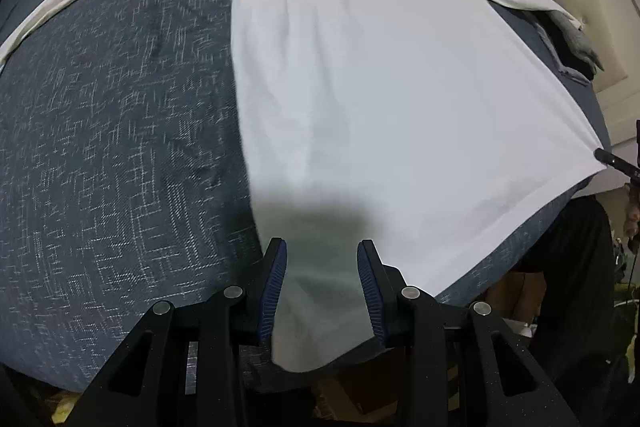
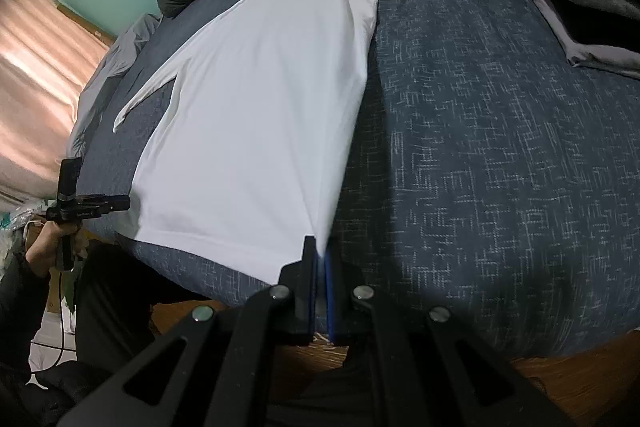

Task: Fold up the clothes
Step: 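Pull the hem taut with both grippers and open the left gripper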

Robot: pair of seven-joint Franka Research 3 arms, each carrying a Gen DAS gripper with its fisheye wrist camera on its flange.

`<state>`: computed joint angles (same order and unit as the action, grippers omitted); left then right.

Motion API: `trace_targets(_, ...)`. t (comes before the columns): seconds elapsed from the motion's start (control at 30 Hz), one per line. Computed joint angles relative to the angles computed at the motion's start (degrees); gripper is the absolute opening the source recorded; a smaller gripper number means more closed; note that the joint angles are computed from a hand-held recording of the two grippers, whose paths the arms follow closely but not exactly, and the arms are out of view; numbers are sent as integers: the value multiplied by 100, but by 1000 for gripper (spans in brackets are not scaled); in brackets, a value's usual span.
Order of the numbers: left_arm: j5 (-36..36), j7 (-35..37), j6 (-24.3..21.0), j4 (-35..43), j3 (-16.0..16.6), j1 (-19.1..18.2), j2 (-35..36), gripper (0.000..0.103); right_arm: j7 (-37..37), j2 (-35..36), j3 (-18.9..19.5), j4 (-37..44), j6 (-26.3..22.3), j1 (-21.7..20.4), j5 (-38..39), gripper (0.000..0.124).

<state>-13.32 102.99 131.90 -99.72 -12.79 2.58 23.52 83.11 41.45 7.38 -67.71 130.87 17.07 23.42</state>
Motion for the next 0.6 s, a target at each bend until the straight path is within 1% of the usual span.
trace_targets(0.03,-30,44,-16,-18,-14,22,-10,40,4,12,-1,16,-11,0,0,3)
trace_targets(0.1,-77,108,-37,-60,-24,50,-29,34,9,34,0,50,-34,4,-2,3)
trace_targets(0.17,-96,127,-4,-124,-12,58,-76,23,12,54,5,84,-52,9,1,3)
trace_targets(0.23,-92,127,71,-202,10,59,-145,18,13,64,9,105,-61,14,3,3)
trace_targets(0.33,-55,84,196,-316,52,48,-277,18,-12,47,14,82,-51,10,11,3)
trace_targets(0.6,-175,139,19,-280,30,71,-235,18,15,26,11,36,-5,14,28,3)
